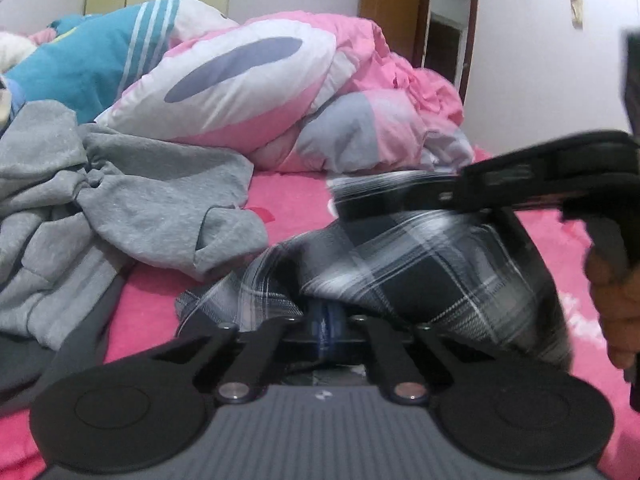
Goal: Fold clothes
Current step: 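Grasp the crumpled plaid shirt with both grippers and lift it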
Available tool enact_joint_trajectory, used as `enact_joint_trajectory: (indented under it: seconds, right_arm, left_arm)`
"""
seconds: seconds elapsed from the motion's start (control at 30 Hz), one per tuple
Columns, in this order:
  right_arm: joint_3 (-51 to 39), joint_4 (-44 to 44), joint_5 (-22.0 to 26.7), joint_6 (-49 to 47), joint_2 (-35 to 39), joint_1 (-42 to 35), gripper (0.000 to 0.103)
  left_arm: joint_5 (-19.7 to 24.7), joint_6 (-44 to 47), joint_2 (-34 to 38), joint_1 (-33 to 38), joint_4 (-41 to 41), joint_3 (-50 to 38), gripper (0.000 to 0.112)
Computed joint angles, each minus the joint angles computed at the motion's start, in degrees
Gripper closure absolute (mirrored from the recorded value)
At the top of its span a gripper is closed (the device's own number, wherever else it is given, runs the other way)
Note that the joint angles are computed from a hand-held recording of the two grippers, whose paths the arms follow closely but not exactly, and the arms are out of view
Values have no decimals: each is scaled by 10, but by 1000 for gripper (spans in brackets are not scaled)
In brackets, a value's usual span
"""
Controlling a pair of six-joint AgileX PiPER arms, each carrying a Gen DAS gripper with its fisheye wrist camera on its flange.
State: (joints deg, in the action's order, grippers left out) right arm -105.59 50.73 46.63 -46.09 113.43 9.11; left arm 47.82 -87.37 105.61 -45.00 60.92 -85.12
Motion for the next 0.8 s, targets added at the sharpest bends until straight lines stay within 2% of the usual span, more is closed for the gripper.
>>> enact_joint_trajectory:
  seconds: [0.13, 0.23, 0.33, 0.4, 0.47, 0.6, 0.63, 0.7, 0.73, 0.8]
  right_arm:
    - [85, 87, -1, -57, -70, -40, 100]
    - [184, 176, 11, -124, -143, -92, 101]
    - [297, 274, 50, -196, -220, -173, 102]
    - [357, 310, 85, -225, -256, -233, 103]
    - [415, 322, 101, -249, -287, -290, 103]
    - [493, 279, 97, -249, -309, -385, 103]
    - [500, 252, 90, -237, -304, -399, 103]
    - [503, 213, 76, -217, -296, -414, 102]
    - [501, 209, 74, -216, -295, -415, 100]
    - [485, 224, 73, -227, -291, -402, 99]
  left_arm:
    - [33, -36, -28, -37, 34, 16, 110]
    - [67, -55, -61, -84, 54, 45, 110]
    - [81, -75, -96, -132, 59, 85, 110]
    - [86, -84, -113, -165, 52, 109, 110]
    - [86, -87, -122, -188, 37, 127, 110]
    - [46, -89, -139, -204, 2, 171, 110]
    - [23, -84, -146, -200, -11, 182, 109]
    - [-6, -70, -159, -193, -24, 196, 97]
    - [3, -78, -162, -197, -9, 198, 92]
    - [29, -94, -165, -203, 24, 197, 60]
